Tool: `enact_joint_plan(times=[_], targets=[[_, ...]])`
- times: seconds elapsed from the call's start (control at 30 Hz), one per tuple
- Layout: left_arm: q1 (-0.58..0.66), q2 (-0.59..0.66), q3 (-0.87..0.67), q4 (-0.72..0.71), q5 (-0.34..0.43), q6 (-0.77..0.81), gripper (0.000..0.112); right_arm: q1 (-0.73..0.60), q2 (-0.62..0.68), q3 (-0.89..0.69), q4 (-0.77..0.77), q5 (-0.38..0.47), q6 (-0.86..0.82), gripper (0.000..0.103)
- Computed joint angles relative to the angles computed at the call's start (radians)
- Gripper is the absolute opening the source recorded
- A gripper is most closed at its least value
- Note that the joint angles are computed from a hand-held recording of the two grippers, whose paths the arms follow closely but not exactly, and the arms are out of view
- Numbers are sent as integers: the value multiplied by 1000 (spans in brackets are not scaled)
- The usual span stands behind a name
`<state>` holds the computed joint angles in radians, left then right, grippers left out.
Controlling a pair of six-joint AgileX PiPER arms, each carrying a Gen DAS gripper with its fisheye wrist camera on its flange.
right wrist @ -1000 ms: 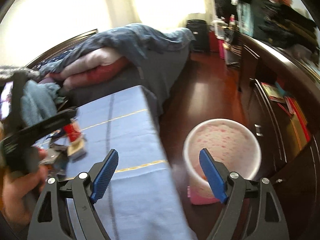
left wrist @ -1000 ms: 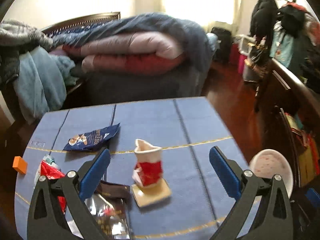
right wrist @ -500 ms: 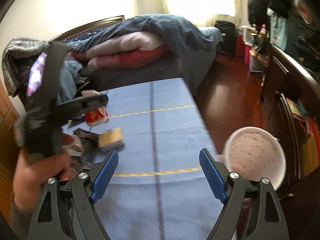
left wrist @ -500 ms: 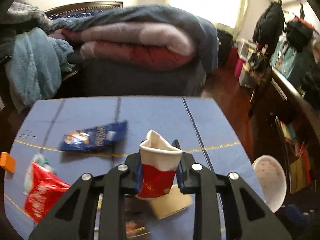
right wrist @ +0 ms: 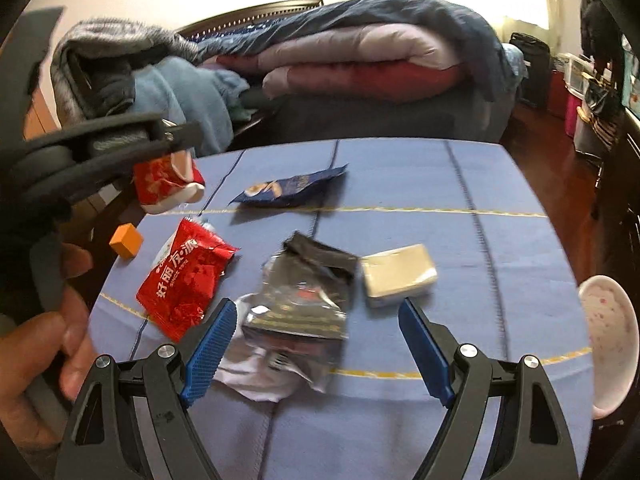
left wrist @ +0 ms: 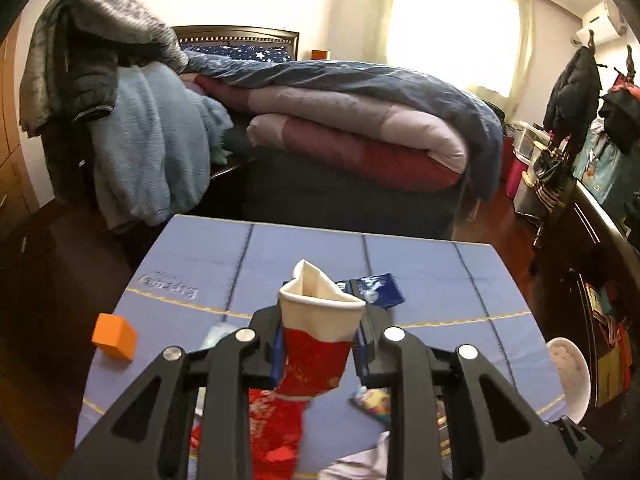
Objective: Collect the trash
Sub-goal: 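Grasp the black cigarette pack with the right tool, then carry the cup and pack over the wastebasket and open both tools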
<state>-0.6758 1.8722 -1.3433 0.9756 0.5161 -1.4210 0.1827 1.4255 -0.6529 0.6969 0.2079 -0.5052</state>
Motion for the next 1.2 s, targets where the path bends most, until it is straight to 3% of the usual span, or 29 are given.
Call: enact_joint_plan(times=[0.07,0.13,0.17,0.2,0.4,0.53,0.7,0.93,1.07,1.2], targets=[[18,-13,18,-7,-16,3,27,25,39,-27,-43,-4,63,82],[34,-33,50,7,-31,-14,27,39,63,-41,-73,-8,110,70],[43,-40,61,6,-41,-16,27,41,74,-50,-90,-4,131,57],[47,-44,68,8,-46,-21,27,44,88,-59,-117,3,164,55],[51,-51,81,10,-55,-27,27,47,68,-43,-81,-24,135,55],[39,-68,92,27,-46,-45,27,60,23,-31,-271,-32,312,55],[4,-98,94,47,-23,-58,27,36,-53,13,-331,-21,360,55],[-79,-114,48,50,30,-36,28,-95,-178,75,-205,39,190,55],[-143,-106,5,60,68,-24,28,-160,-246,107,-262,50,210,55],[-216,-70,-78,55,114,20,28,-282,-305,130,-103,101,4,55]])
